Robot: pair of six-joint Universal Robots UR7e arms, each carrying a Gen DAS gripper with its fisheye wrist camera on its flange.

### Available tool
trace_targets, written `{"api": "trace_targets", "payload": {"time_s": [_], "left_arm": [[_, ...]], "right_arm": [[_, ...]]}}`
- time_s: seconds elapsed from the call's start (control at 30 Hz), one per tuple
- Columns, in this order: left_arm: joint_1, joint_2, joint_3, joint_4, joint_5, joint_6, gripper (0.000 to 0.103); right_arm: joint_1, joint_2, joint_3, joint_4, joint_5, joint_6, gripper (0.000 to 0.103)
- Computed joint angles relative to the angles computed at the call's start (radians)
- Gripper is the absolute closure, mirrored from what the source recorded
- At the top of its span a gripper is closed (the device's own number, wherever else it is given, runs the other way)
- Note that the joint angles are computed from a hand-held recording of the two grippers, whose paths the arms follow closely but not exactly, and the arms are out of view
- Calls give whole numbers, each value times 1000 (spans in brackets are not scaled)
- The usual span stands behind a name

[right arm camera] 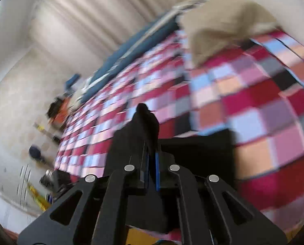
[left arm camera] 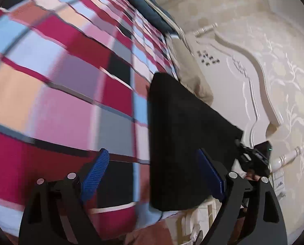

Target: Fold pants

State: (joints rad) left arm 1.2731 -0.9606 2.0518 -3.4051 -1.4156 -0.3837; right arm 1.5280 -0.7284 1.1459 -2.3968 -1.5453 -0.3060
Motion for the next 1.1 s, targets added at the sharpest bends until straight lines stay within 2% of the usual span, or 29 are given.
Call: {"api": "trace_targets", "payload": {"time_s": [0.13, 0.17, 0.23, 0.3, 0.33, 0.4, 0.5, 0.6, 0.8, 0.9, 1.1], "left_arm": [[-11, 54, -55, 56, -17, -5, 17], [-13, 64, -64, 65, -14, -6, 17], [-24, 82, -75, 70, 8, 3, 17], [-35, 88, -81, 77, 33, 17, 17], [-39, 90, -80, 79, 41, 19, 17], [-41, 87, -76, 80, 32, 13, 17], [-30, 81, -61, 70, -19, -14, 17], [-18, 77, -50, 58, -63, -31, 17], [-23, 94, -64, 62, -71, -33, 16], [-18, 104, -73, 55, -101, -40, 16], [-5, 139, -110, 46, -168, -63, 16]], "right_arm": [[-63, 43, -44, 42, -14, 50, 99], [-74, 54, -52, 43, 0, 61, 99], [-105, 73, -70, 57, 75, 97, 96], [-126, 70, -53, 14, 110, 134, 76], [-134, 65, -41, -3, 117, 149, 71], [-147, 43, -4, -39, 129, 173, 54], [-174, -6, 75, -80, 188, 191, 44], [-199, -51, 146, -73, 257, 193, 35], [-205, -59, 188, -6, 305, 131, 29], [-186, -47, 176, 11, 276, 89, 23], [-177, -36, 154, 44, 252, 49, 22]]}}
